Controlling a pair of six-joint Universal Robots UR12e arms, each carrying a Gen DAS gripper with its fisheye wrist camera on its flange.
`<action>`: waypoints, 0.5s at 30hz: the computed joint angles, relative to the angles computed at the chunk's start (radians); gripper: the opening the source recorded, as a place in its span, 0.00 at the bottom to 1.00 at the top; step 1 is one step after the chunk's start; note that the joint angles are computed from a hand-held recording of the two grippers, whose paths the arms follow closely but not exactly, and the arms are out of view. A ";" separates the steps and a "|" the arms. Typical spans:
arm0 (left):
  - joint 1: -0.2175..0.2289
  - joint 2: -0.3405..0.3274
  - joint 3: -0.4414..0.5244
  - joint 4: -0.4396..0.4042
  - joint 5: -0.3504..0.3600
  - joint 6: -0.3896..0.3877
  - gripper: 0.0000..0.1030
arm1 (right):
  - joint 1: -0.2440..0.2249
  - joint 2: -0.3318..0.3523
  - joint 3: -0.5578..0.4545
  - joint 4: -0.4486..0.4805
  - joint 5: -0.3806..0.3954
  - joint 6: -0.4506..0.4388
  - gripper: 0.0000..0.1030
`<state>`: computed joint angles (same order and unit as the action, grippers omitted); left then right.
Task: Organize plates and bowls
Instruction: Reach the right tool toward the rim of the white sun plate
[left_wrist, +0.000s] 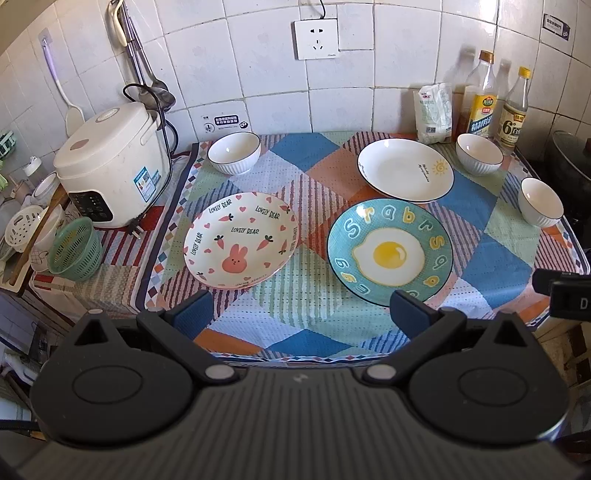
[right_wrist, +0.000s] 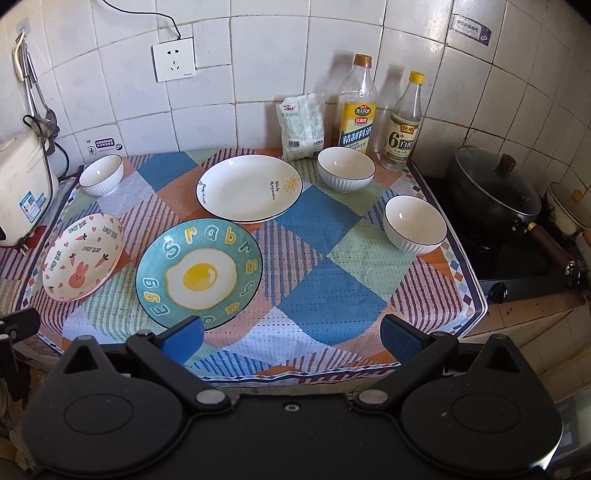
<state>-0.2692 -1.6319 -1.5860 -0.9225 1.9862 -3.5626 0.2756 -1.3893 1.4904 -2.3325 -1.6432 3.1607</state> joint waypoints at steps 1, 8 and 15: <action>0.001 0.000 0.001 0.002 -0.003 0.001 1.00 | -0.001 0.002 -0.001 -0.002 0.002 -0.002 1.00; 0.020 -0.018 0.024 -0.004 -0.028 -0.002 1.00 | -0.017 0.009 0.010 -0.093 0.060 -0.033 1.00; 0.080 -0.062 0.068 0.017 -0.129 -0.035 1.00 | -0.037 0.071 0.006 -0.352 0.138 -0.200 1.00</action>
